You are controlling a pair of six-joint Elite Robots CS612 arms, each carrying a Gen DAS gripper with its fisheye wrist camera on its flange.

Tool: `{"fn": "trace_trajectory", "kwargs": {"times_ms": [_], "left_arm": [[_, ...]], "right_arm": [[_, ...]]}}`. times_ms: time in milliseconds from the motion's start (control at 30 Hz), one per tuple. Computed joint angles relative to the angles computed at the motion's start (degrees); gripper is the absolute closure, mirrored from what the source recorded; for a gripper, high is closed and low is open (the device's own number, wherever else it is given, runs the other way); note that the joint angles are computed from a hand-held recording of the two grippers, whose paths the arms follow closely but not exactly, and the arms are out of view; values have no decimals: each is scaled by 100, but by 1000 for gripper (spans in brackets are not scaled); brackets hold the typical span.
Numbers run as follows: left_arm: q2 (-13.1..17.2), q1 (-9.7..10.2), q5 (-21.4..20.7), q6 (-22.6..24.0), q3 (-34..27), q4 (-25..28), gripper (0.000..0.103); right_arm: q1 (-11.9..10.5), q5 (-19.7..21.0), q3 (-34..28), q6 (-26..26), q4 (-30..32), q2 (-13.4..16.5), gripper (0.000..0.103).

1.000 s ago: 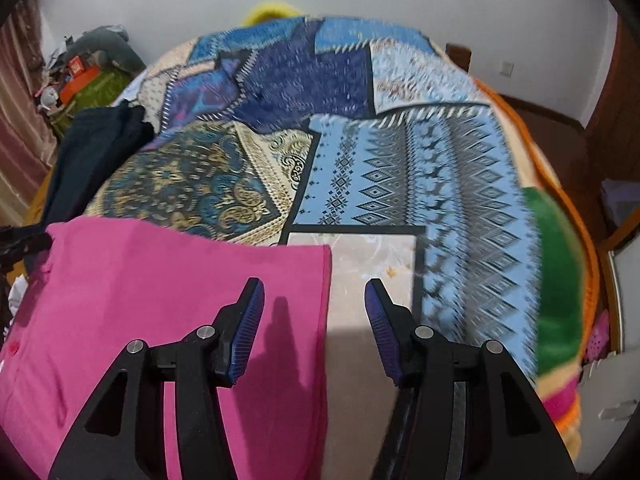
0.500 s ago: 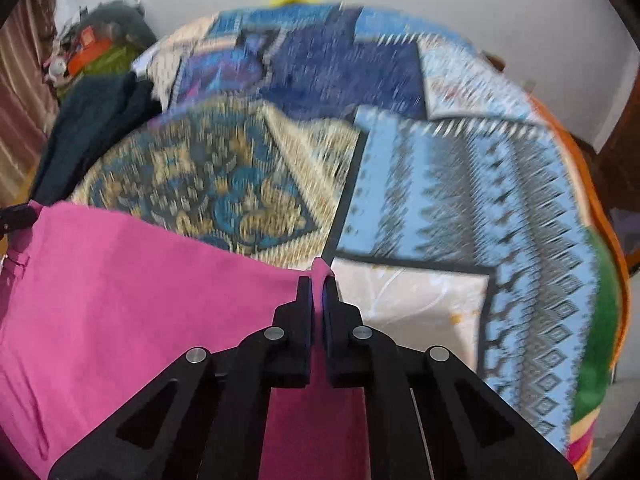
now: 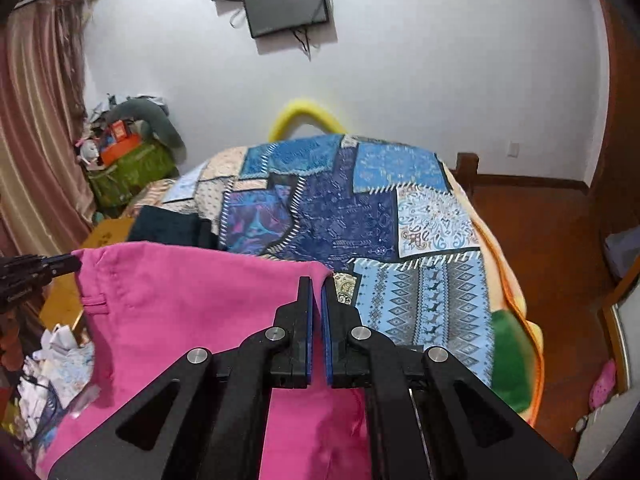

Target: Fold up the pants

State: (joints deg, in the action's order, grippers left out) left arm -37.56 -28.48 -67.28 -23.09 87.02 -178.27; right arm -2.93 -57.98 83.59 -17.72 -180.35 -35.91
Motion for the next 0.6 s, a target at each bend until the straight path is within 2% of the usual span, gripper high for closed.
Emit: {"fn": "trace_trajectory", "kwargs": {"times_ms": [267, 433, 600], "left_arm": [[-379, -372, 249, 191, 781, -455, 96], [-516, -552, 341, 83, 1145, -556, 97], [-655, -698, 256, -29, 1542, -707, 100]], "right_arm": [[-210, 331, 870, -224, -354, -422, 100], [-360, 478, 1386, -311, -531, -614, 100], [-454, 420, 1829, -588, -599, -769, 100]]}}
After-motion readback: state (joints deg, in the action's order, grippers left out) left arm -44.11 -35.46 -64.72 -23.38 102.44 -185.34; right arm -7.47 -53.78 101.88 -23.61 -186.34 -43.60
